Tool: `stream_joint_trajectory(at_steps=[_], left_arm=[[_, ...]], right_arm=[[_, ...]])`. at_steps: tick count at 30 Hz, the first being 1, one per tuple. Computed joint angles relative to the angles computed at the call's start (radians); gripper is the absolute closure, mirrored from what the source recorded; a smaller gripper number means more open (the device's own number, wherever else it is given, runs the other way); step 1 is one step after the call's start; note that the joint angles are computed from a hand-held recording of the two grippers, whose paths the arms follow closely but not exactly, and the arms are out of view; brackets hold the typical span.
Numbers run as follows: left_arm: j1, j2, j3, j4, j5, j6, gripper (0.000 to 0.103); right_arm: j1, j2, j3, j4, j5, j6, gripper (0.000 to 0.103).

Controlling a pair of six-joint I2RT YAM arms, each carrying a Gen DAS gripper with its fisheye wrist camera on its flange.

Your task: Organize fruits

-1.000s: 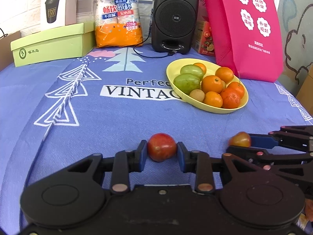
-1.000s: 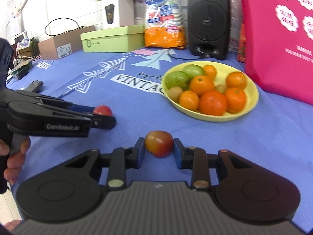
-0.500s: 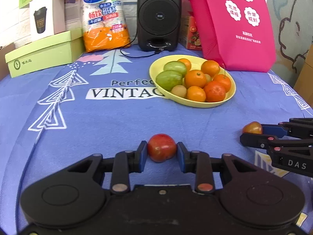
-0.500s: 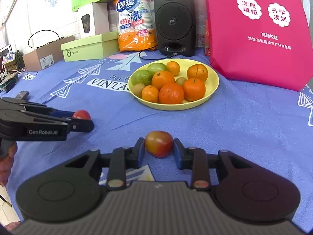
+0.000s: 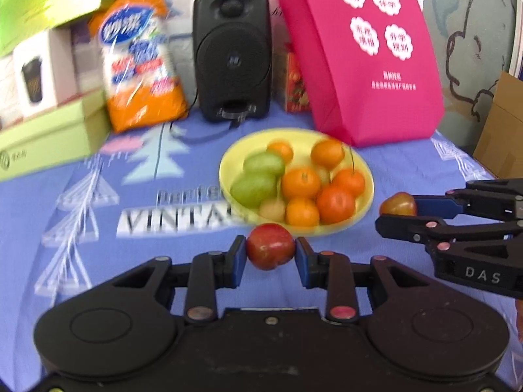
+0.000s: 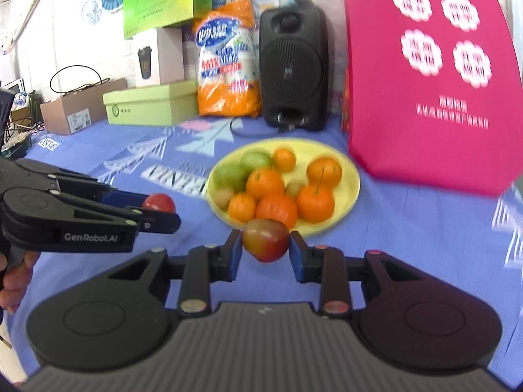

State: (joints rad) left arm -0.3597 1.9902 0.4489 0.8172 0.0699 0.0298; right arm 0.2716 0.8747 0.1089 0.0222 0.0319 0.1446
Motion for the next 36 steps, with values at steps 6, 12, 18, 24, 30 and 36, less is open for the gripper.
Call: stream_joint_trajectory(at_steps=[6,12,18,24,30,36], left_arm=[[-0.001,0.056,0.267,-0.189,0.002,0.057,0.072],[0.004,0.22,0.561,-0.372,0.045,0.023,0.072],[-0.018,0.316,0.676,-0.4,0.016,0.019,0.066],[-0.031,0.296,0.636,-0.364,-0.039,0.024,0.034],[-0.03,0.196,0.508,-0.309,-0.069,0.015,0.027],[-0.026,0.055,0.319,-0.23,-0.089,-0.002,0.014]], right_arm=[[-0.106,0.323,0.126,0.209,-0.06,-0.114,0.073],[-0.163,0.559,0.224,0.323,-0.104,-0.178,0.073],[-0.187,0.688,0.265,0.394,-0.121,-0.188,0.073],[-0.183,0.694,0.254,0.412,-0.105,-0.181,0.066],[-0.174,0.559,0.206,0.354,-0.089,-0.156,0.06],[-0.118,0.333,0.14,0.231,-0.045,-0.086,0.046]])
